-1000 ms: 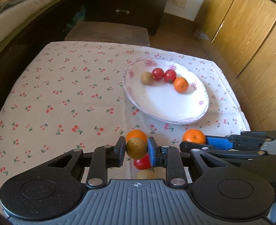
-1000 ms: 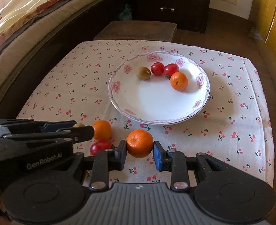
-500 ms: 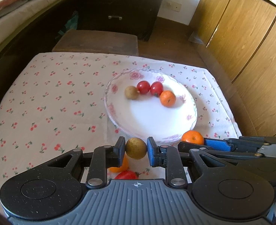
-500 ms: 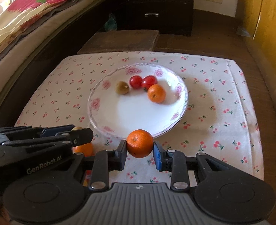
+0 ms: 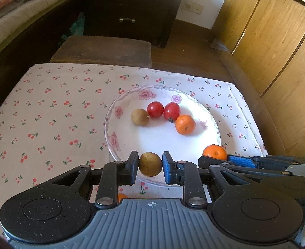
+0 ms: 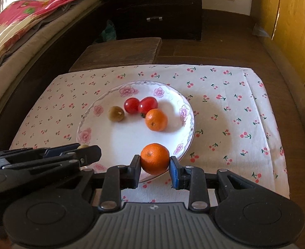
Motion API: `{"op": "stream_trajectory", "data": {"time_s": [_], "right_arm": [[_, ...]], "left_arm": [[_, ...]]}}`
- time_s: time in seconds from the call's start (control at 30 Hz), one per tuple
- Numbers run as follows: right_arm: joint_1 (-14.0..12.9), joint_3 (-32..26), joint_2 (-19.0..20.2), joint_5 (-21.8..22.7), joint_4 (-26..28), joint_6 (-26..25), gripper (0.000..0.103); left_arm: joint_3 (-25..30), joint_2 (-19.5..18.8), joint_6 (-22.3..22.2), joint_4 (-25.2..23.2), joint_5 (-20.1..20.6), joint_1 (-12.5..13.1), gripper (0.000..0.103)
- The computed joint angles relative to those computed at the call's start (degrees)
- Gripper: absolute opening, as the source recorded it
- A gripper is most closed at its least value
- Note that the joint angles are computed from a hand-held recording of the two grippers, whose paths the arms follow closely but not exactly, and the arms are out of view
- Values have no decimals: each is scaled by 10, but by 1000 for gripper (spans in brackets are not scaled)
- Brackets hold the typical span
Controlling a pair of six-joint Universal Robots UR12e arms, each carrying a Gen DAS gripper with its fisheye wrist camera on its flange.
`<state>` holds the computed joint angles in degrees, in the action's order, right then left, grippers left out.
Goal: Organize fruits
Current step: 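Carry both fruits over the white bowl and open the left tool to drop the brown fruit, then open the right tool to drop the mandarin into the bowl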
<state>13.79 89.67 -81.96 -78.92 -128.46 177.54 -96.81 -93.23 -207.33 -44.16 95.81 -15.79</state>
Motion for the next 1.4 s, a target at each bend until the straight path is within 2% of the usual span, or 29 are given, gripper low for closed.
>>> {"op": "stream_trajectory", "data": {"time_s": [1.17,1.4], "right_arm": [[8,-3,10,-20,-11,0,32],[6,-2,9,-18,-16,3,32]], "left_arm": [[8,-8,-2,-15,21,-3,32],[8,-7,-5,-15,27,-3,40]]}}
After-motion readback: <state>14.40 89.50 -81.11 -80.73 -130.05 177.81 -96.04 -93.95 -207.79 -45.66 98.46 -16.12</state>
